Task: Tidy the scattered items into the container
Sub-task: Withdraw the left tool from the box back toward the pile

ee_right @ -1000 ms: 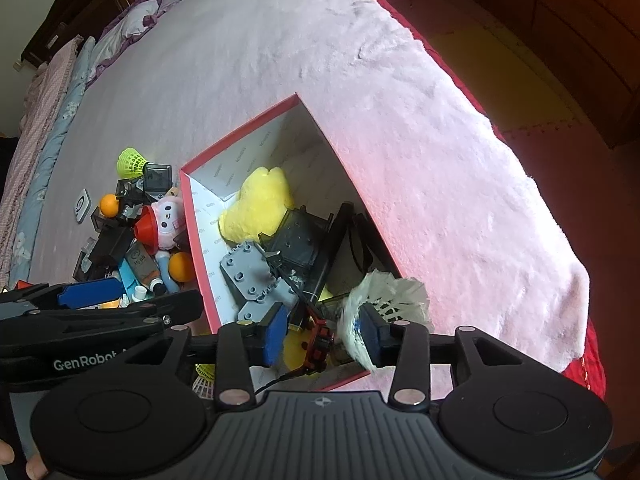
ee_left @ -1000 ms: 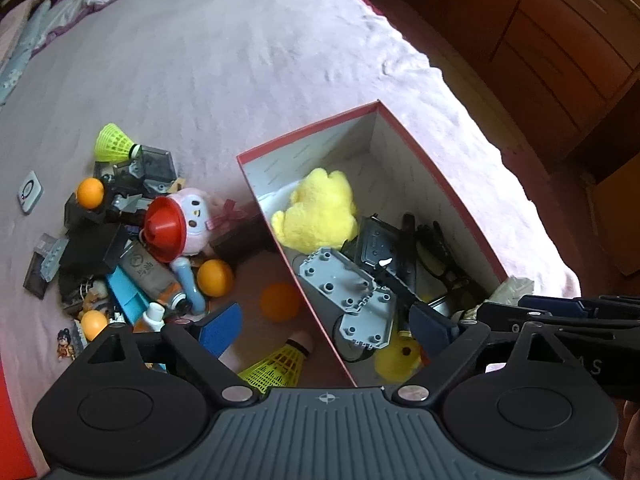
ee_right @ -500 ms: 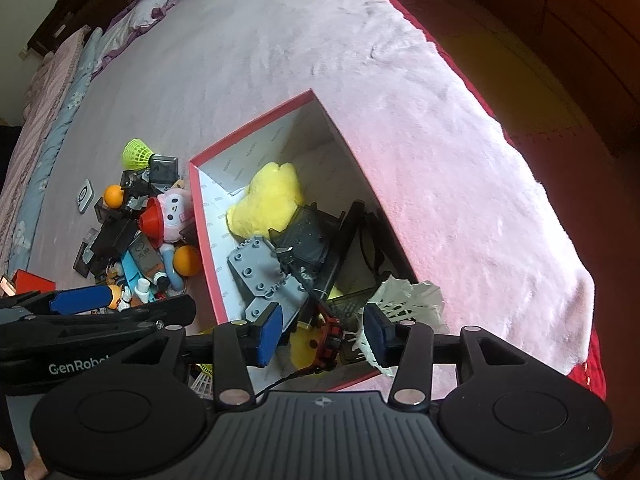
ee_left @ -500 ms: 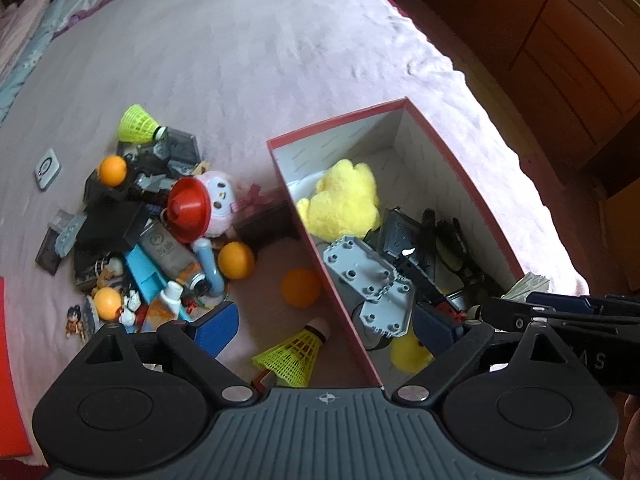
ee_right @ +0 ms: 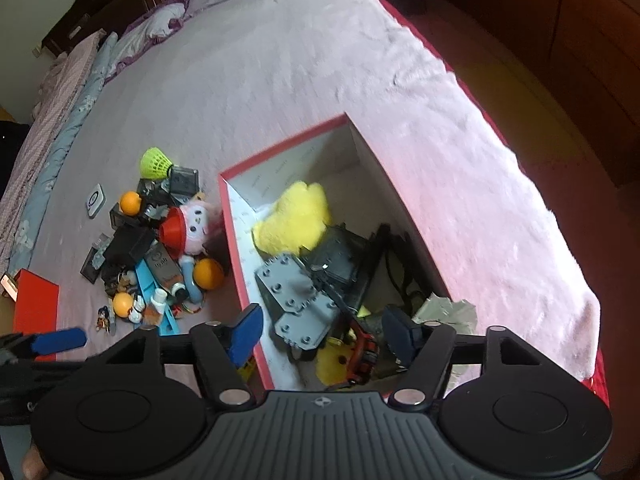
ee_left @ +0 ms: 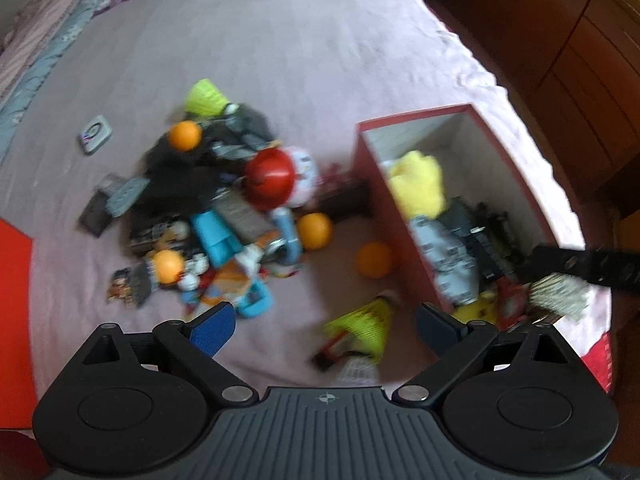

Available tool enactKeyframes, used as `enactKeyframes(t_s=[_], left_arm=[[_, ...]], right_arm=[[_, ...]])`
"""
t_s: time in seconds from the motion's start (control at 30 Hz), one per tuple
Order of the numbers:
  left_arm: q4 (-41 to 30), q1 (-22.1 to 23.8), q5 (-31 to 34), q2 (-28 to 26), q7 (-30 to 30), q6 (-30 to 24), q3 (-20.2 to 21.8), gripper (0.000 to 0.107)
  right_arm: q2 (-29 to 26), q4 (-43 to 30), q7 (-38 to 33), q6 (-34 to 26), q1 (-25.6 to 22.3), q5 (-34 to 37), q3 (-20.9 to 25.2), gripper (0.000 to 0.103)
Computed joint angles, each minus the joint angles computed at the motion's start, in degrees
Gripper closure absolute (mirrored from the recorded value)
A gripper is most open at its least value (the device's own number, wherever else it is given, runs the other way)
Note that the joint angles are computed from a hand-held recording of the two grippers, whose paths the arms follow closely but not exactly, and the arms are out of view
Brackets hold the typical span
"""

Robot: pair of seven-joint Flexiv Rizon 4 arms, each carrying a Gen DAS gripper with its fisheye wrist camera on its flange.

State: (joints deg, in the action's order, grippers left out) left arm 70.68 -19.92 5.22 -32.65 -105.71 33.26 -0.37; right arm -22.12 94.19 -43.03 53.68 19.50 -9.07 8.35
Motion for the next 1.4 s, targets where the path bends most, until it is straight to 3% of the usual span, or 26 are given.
enactKeyframes(t_s=[0.37, 0.63, 0.8, 1.13, 1.4], left_arm=[[17.66, 9.47, -4.91, 8.83, 8.77, 7.21, 0.80, 0.009], [23.24, 14.25, -7.03, 9.98, 11.08, 8.64, 2.37, 0.009], [24.55, 15.15, -7.27, 9.75, 8.76, 8.73, 2.97, 0.009], [23.73, 16.00, -8.59, 6.48, 7.64, 9.07, 2.39, 0.009], [20.88, 16.28, -9.49, 2.83, 7.53, 9.47, 2.41, 0.009]], right_arm=[[-2.34, -5.56, 9.77, -4.13, 8.45, -8.17, -0.34, 0.030], [-11.77, -18.21, 6.64, -9.93, 13.55, -4.99, 2.60, 0.030], [-16.83, -25.51, 1.48, -14.81, 15.54, -1.59, 3.60, 0.031], [-25.24, -36.12, -0.67, -20.73, 16.41, 3.49, 2.59, 0.032], [-33.88, -46.38, 1.75, -22.15, 17.50, 2.95, -0.53, 0.033]])
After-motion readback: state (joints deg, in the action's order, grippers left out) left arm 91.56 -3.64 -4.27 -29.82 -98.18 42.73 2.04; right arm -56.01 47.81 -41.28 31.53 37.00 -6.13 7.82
